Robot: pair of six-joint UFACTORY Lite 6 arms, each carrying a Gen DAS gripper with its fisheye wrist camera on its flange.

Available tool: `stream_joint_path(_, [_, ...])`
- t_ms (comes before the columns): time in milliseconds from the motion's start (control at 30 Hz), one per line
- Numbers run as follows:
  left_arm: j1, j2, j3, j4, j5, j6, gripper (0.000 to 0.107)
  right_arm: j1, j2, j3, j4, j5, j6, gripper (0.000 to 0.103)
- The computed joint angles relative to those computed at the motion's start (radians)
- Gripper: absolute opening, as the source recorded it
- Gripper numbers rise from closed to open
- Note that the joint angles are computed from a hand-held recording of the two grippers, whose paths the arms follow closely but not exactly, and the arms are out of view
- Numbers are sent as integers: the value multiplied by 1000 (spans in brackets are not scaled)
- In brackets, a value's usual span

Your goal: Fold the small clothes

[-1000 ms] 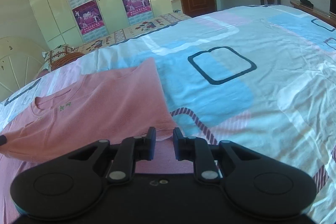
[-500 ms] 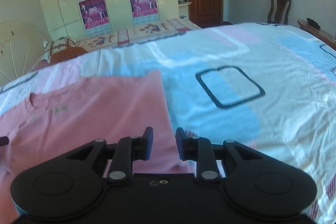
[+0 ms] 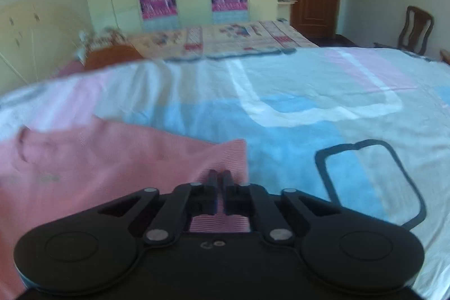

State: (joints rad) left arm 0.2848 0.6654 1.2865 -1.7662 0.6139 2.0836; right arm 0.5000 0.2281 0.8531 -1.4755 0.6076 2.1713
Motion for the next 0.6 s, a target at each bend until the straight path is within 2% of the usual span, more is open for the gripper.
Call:
stream_joint_path(100, [-29, 24, 18, -2, -82, -1, 6, -11, 25, 14, 31, 41, -5, 2])
stream_joint_path(167, [-62, -14, -19, -102, -143, 94, 11, -10, 14, 6, 45, 30, -31, 3])
stream_joint_path(233, [-87, -113, -102, -285, -221, 264, 35, -1, -43, -27, 60, 32, -43, 5])
stream_joint_path(267, [-80, -166, -151, -321, -206, 297, 39, 17, -86, -57, 52, 46, -30, 10])
stream_joint_path(300, [-66, -199, -194, -316, -149, 288, 39, 40, -125, -83, 58, 61, -25, 11])
stream_joint_path(367, [-72, -265, -267, -231, -85, 215, 39, 86, -197, -127, 69, 54, -21, 12])
stream_joint_path(500, [-187, -362, -408, -226, -69, 276, 39, 234, -179, -115, 106, 61, 3, 13])
stream_joint_path(600, [-246, -379, -458, -272, -107, 297, 39, 352, -114, -76, 133, 96, 13, 17])
